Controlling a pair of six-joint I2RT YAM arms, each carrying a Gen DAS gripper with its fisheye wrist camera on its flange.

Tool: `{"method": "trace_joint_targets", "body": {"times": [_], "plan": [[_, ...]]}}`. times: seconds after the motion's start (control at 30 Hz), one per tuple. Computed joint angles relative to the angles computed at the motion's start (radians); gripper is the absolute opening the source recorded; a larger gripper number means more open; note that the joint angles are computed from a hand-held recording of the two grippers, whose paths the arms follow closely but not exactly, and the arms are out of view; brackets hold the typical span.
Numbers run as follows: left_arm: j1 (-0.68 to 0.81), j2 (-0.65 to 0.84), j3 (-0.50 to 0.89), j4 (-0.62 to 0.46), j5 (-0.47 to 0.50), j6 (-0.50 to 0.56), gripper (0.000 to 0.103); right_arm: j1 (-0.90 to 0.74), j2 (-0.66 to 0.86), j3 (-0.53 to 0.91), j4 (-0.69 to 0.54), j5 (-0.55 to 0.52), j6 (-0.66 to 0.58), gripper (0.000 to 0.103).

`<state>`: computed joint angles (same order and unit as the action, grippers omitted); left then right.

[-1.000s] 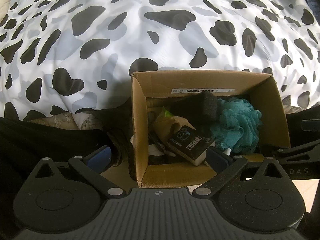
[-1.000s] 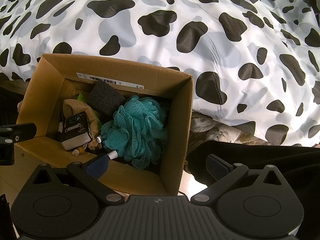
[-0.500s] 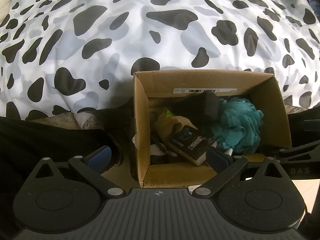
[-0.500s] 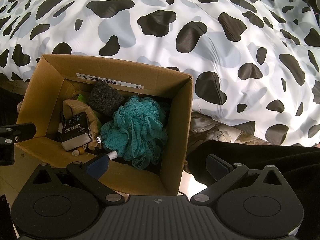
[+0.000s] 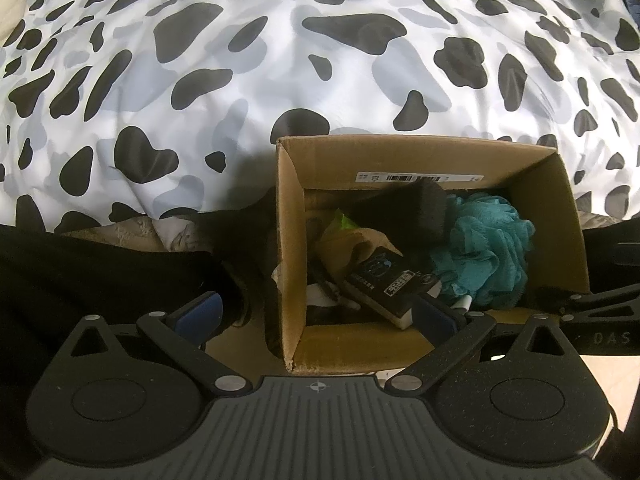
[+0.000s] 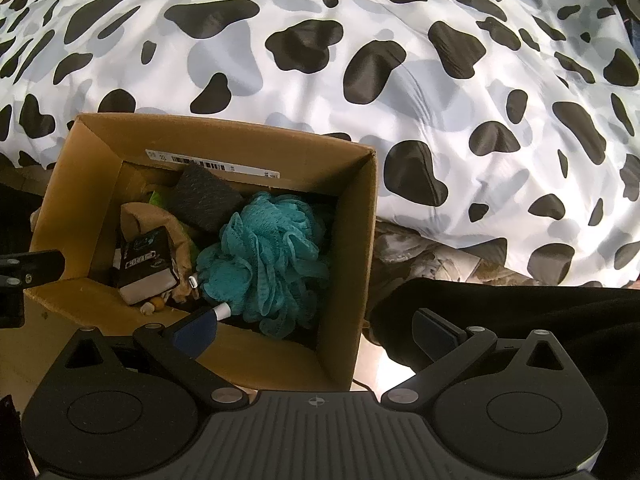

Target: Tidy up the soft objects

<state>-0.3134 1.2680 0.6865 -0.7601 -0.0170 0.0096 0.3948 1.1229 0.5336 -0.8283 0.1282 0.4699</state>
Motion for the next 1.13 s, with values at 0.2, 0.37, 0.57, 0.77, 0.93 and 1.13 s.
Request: {"method": "trace_joint_targets", "body": {"times": [0.2,0.37,0.57,0.77,0.93,1.13], "plan": [[0.002,-0.001,-0.002,0.002,0.002,0.002,0.103,0.000,0.001,0.000,0.001,0.000,-0.006,0.103],[0.000,-0.001,-0.003,0.004,0.002,0.002,0.103,0.003,0.002,0.000,0.002,0.000,-0.002,0.103],[0.001,-0.002,-0.003,0.003,0.003,0.003,0.103,0.004,0.001,-0.001,0.002,0.001,-0.001,0.103],[0.001,-0.002,-0.003,0.004,0.005,0.002,0.103,0.005,0.001,-0.002,0.002,0.001,0.000,0.103],[-0.002,0.000,0.000,0.000,0.002,0.001,0.103,0.005,0.001,-0.002,0.001,0.001,0.000,0.103],[-0.006,-0.027,-0.012,0.012,0.010,0.013,0.103,0.006,0.002,-0.002,0.003,0.001,0.002,0.103]]}}
